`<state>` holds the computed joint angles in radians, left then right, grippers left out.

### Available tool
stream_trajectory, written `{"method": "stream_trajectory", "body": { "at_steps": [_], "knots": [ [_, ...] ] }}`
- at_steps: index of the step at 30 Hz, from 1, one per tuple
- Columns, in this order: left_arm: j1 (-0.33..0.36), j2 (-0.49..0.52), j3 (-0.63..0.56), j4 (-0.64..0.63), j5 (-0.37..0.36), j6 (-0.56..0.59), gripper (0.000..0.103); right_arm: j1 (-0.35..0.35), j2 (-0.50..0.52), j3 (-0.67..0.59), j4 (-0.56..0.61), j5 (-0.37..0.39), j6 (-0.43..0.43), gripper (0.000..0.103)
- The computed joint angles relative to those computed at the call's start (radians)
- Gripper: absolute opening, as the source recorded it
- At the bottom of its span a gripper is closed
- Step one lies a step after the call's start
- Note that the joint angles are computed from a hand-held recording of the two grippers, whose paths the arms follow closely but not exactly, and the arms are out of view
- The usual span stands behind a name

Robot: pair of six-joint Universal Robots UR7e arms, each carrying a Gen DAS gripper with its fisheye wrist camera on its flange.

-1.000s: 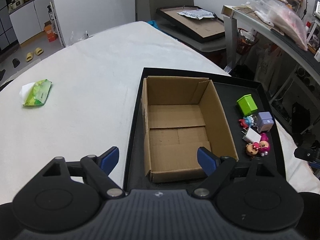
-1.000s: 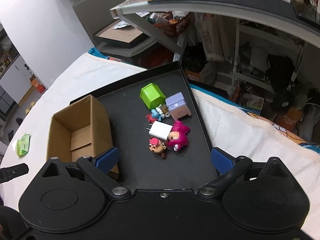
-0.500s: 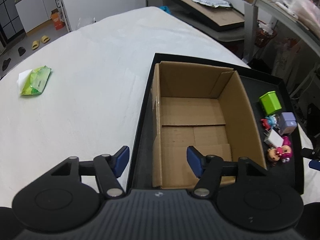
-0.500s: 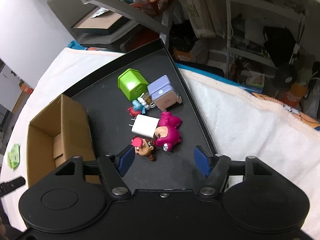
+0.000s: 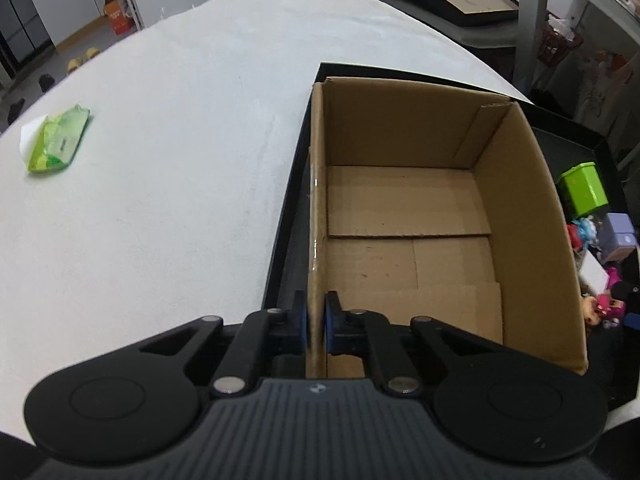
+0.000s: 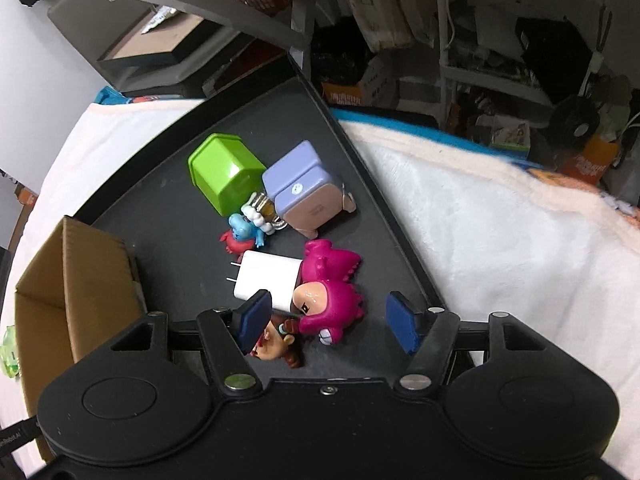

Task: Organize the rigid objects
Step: 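Clamp the cardboard box wall with the left tool while the right tool reaches the pink toy, then grasp the pink spiky toy with the right tool and lift it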

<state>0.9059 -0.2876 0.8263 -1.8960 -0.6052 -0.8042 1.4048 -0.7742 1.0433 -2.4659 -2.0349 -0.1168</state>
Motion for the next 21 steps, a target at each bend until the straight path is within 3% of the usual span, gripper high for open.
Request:
{"method": "stream_trajectory", "body": {
  "at_steps": [9,12,15,21],
  "knots": [
    [0.009,0.089,-0.187,0.089,0.013,0.099,0.008,-0.017,0.025,-0.043,0.056,0.023,0.063,0.050],
    [0.010,0.089,-0.169,0.031,0.023,0.140,0.008,-0.021,0.016,-0.026,0.036,0.044,0.066,0.044],
    [0.012,0.067,-0.096,-0.076,0.015,0.180,0.008,-0.022,0.013,-0.018,0.018,0.038,0.078,0.044],
    [0.015,0.051,-0.057,-0.160,0.002,0.212,0.008,-0.017,0.013,-0.011,-0.006,0.036,0.062,0.043]
  ]
}}
